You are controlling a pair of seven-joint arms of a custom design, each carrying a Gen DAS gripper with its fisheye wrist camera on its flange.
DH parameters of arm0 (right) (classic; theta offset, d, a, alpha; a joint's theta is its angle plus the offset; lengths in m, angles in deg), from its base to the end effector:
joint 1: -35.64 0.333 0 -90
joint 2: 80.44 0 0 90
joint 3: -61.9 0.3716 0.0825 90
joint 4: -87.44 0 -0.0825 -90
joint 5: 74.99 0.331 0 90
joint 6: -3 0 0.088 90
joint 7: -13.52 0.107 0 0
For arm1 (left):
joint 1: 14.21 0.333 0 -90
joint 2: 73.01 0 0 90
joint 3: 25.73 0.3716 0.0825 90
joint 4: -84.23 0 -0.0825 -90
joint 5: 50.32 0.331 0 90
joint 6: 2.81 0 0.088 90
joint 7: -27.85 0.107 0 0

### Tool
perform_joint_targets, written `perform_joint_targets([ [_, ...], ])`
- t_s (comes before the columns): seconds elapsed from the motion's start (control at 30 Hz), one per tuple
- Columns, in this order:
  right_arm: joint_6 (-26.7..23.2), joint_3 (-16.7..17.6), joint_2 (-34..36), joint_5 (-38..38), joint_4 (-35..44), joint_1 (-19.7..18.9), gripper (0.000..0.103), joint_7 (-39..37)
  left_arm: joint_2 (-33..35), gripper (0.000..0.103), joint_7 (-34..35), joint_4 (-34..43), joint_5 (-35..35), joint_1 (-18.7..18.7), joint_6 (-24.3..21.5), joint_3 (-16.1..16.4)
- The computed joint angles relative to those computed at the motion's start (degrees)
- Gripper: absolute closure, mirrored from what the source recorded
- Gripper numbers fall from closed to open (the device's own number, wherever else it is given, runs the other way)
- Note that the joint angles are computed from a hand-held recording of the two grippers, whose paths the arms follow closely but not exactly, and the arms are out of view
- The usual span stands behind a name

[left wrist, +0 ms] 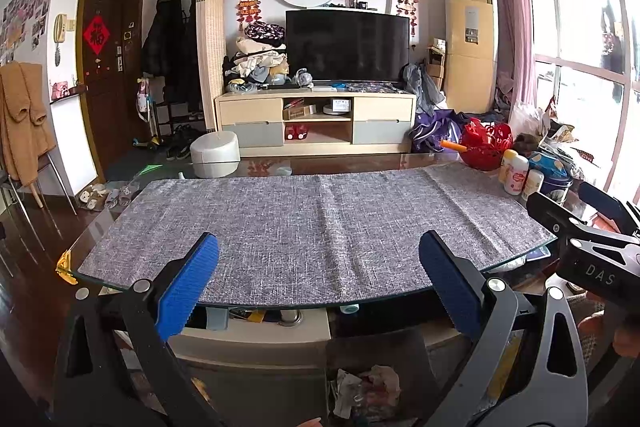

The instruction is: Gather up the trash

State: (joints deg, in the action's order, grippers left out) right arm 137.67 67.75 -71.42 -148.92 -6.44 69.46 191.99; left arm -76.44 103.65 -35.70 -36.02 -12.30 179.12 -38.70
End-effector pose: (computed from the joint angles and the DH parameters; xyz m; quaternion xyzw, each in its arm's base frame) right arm 0.4851 0.3768 0.6592 -0.5406 0.6223 -0.4203 0.3791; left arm 0.5114 -0.1274 0.6669 -0.5303 0.6541 -0.4146 0.3449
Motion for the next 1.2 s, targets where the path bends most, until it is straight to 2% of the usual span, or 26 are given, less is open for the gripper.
perform_joint_targets([
  [0.67, -0.1, 0.1, -0.1, -0.2, -0.2, 0.0, 0.003, 0.4, -0.6, 0.008, -0.6, 0.0, 0.3, 0.8, 0.0, -1.0],
  [1.2, -0.6, 0.3, -0.1, -0.3, -0.2, 0.4, 0.003, 1.0, -1.0, 0.008, 1.7, 0.1, -2.3, 0.4, -0.2, -1.0],
])
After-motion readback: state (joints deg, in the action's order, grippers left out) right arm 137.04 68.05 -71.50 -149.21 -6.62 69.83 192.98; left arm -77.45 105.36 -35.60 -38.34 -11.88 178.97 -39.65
